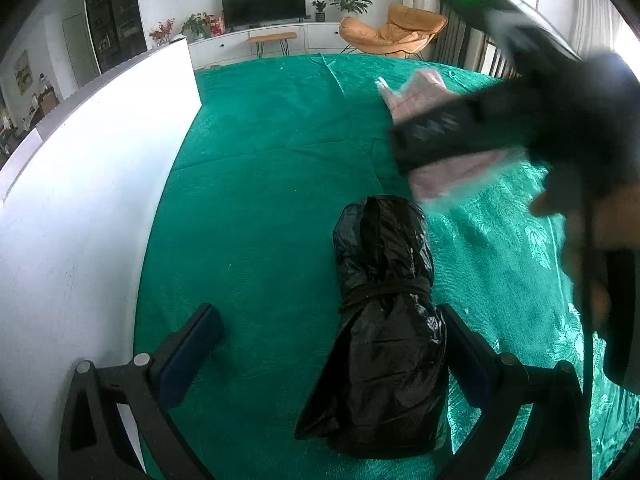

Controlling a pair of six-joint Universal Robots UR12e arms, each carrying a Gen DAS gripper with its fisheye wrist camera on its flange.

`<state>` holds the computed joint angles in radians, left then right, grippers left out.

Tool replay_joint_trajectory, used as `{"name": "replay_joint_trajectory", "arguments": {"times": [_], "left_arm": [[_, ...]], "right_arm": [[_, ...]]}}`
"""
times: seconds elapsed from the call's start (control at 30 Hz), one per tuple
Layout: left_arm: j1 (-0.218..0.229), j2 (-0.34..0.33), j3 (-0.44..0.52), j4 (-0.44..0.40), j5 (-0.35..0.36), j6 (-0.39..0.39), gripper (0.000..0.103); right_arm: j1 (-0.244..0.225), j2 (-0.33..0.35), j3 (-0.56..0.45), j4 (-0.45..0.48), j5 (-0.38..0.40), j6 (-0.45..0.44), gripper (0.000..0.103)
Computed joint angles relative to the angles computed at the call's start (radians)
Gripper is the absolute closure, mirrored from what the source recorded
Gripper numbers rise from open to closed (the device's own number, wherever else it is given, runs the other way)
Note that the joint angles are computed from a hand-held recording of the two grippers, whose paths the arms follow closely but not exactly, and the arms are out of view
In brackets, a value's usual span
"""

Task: Organize soft objects
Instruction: 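Grasp the pink bagged strips with the right tool while the left tool holds the black bag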

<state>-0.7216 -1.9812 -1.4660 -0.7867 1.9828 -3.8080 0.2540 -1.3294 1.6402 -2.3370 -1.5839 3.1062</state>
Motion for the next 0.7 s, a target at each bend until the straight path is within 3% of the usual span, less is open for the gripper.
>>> {"name": "replay_joint_trajectory", "arguments": {"times": [0.03,0.07,0.1,0.23,0.43,0.5,0.57,0.63,0.7], "left_arm": [[0.000,0.000,0.000,0.000,0.000,0.000,0.000],[0.000,0.000,0.000,0.000,0.000,0.000,0.000],[0.000,0.000,0.000,0.000,0.000,0.000,0.000],[0.000,0.000,0.000,0.000,0.000,0.000,0.000],[0.000,0.000,0.000,0.001,0.000,0.000,0.000],[0.000,0.000,0.000,0.000,0.000,0.000,0.000],[0.000,0.000,0.000,0.001,0.000,0.001,0.000],[0.000,0.000,0.000,0.001,0.000,0.001,0.000],[0.000,0.000,0.000,0.001,0.000,0.001,0.000]], "right_arm": [[-0.004,-0.010,0.013,-0.018,0.001,0.000,0.042],[-0.009,-0.023,0.032,-0.038,-0.002,-0.003,0.075],[-0.012,-0.034,0.043,-0.042,-0.011,-0.007,0.088],[-0.039,-0.101,0.131,-0.085,-0.005,0.000,0.089],[-0.108,-0.274,0.333,-0.186,0.105,0.055,0.085],[-0.121,-0.314,0.400,-0.258,0.102,0.074,0.071],[-0.138,-0.343,0.458,-0.351,0.131,0.086,0.029],[-0.134,-0.356,0.481,-0.383,0.104,0.108,0.027],[-0.154,-0.361,0.479,-0.376,0.162,0.127,0.027]]}}
